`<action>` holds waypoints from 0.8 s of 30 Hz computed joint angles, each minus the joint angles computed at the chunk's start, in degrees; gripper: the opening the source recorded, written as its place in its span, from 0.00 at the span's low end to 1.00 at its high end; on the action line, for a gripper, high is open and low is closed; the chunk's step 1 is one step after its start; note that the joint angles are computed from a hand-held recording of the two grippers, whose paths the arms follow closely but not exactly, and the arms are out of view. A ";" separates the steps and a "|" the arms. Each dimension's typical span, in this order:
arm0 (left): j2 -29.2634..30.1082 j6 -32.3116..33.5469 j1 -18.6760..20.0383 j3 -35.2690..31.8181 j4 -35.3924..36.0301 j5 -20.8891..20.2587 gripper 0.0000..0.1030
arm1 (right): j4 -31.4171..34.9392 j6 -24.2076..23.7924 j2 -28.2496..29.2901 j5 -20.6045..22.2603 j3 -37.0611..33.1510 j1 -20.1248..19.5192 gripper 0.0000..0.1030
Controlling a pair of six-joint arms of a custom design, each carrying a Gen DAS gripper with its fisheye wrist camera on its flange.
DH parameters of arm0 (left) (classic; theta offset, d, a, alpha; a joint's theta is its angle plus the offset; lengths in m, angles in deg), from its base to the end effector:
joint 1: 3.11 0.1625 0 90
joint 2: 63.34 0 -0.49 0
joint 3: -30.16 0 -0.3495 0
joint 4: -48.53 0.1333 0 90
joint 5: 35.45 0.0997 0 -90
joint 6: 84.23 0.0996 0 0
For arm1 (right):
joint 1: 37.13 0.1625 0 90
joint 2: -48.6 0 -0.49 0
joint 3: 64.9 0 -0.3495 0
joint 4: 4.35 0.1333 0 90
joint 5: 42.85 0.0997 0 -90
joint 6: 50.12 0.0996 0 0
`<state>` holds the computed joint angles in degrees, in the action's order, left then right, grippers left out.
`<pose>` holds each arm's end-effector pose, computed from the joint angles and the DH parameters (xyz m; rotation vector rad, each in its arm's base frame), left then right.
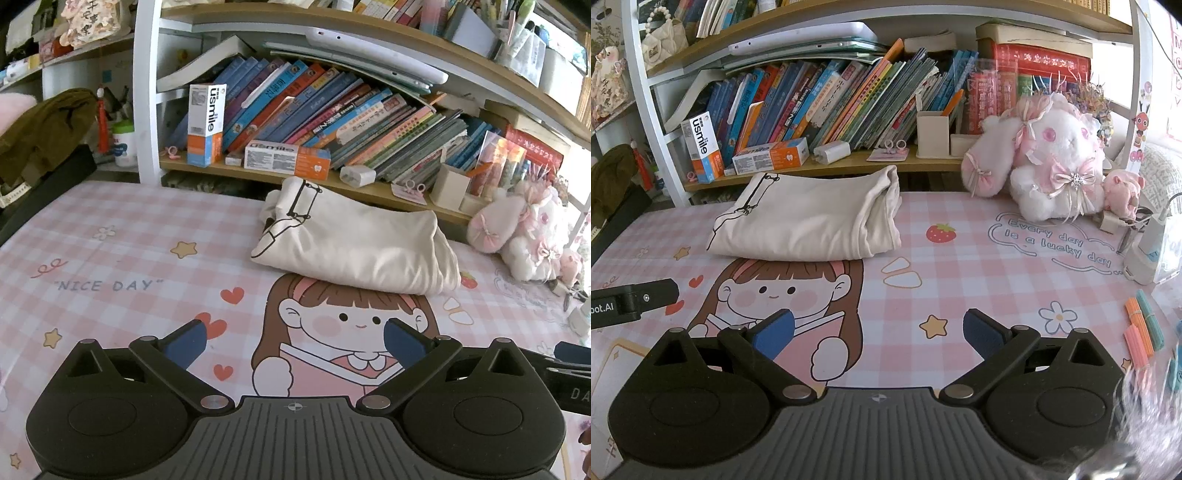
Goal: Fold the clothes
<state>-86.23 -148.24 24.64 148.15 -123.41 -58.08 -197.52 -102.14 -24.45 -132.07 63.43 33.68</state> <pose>-0.3453 -0.4362 -0.0550 0.1327 2.1600 -1.1704 -0.0315 -0.5001 0.3511 0.7174 -2.4082 0.9172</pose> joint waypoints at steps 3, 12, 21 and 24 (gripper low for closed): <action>0.08 0.28 0.00 0.03 -0.32 0.00 1.00 | -0.06 -0.07 0.04 -0.15 0.02 0.09 0.96; 0.15 0.86 0.01 -0.09 -0.37 -0.04 1.00 | -0.18 -0.21 -0.04 -0.33 0.21 0.23 0.96; -0.02 0.48 -0.02 -0.05 0.21 -0.01 1.00 | 0.24 0.06 -0.08 -0.73 0.06 0.40 0.96; -0.09 0.34 -0.01 0.02 0.29 -0.11 1.00 | 0.46 0.30 -0.10 -0.94 0.03 0.46 0.96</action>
<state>-86.32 -147.90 24.63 148.17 -123.12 -58.19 -197.06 -101.84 -24.55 -133.01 63.47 34.14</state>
